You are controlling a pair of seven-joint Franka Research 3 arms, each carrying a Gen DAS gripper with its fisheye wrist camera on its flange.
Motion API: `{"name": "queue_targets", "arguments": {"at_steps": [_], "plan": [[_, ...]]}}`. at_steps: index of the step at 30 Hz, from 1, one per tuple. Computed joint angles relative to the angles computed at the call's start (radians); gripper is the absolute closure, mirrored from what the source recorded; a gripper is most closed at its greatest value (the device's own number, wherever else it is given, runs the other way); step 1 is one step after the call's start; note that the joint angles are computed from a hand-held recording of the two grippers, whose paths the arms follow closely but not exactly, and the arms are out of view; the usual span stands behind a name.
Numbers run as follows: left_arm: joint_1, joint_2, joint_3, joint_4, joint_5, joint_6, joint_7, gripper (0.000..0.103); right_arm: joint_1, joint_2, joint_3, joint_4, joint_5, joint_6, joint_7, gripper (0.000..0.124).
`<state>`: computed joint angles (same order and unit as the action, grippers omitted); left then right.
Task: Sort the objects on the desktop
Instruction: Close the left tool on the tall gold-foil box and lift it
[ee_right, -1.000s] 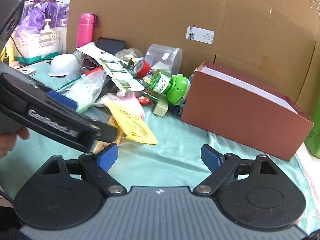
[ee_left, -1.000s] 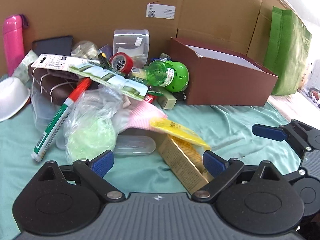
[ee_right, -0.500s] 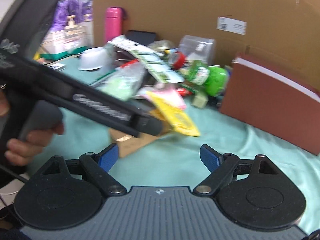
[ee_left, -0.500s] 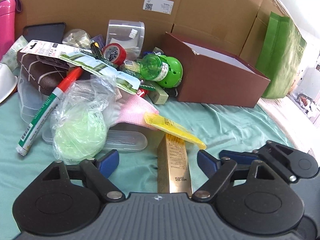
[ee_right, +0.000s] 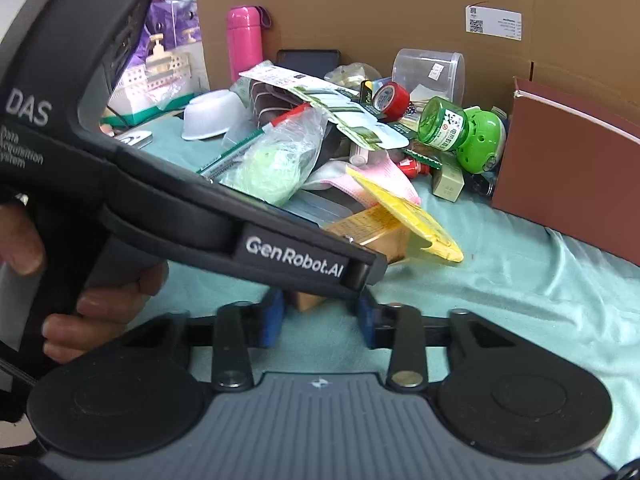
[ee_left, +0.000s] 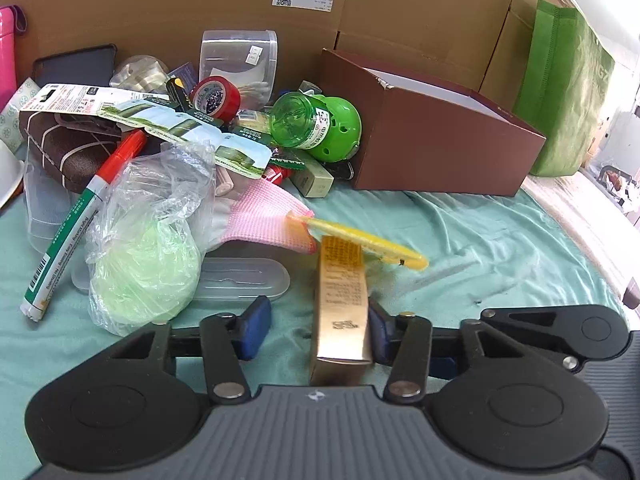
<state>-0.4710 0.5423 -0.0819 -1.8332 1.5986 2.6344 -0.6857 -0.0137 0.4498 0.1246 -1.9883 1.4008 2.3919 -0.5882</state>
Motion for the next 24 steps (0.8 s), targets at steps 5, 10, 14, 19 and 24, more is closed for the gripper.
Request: {"name": "queue_targets", "arguments": {"at_steps": [5,10,14,19,24], "plan": [[0.018,-0.004,-0.005,0.001,0.052,0.061,-0.044,0.078,-0.014,0.003,-0.008,0.01,-0.033,-0.035,0.05,0.098],[0.041,-0.005,-0.012,0.005,0.086,0.118,-0.08,0.078,-0.023,-0.023,-0.008,-0.023,-0.02,-0.042,0.01,0.078],[0.044,-0.002,-0.016,0.012,0.065,0.123,-0.038,0.076,-0.009,-0.026,-0.006,-0.036,0.015,-0.029,-0.025,0.074],[0.037,-0.003,-0.015,0.016,0.08,0.121,-0.041,0.074,0.022,-0.015,0.006,-0.037,0.12,0.063,-0.1,0.073],[0.047,0.002,-0.014,0.018,0.092,0.145,-0.07,0.071,0.009,-0.009,-0.015,-0.022,0.068,0.01,-0.042,0.088]]}}
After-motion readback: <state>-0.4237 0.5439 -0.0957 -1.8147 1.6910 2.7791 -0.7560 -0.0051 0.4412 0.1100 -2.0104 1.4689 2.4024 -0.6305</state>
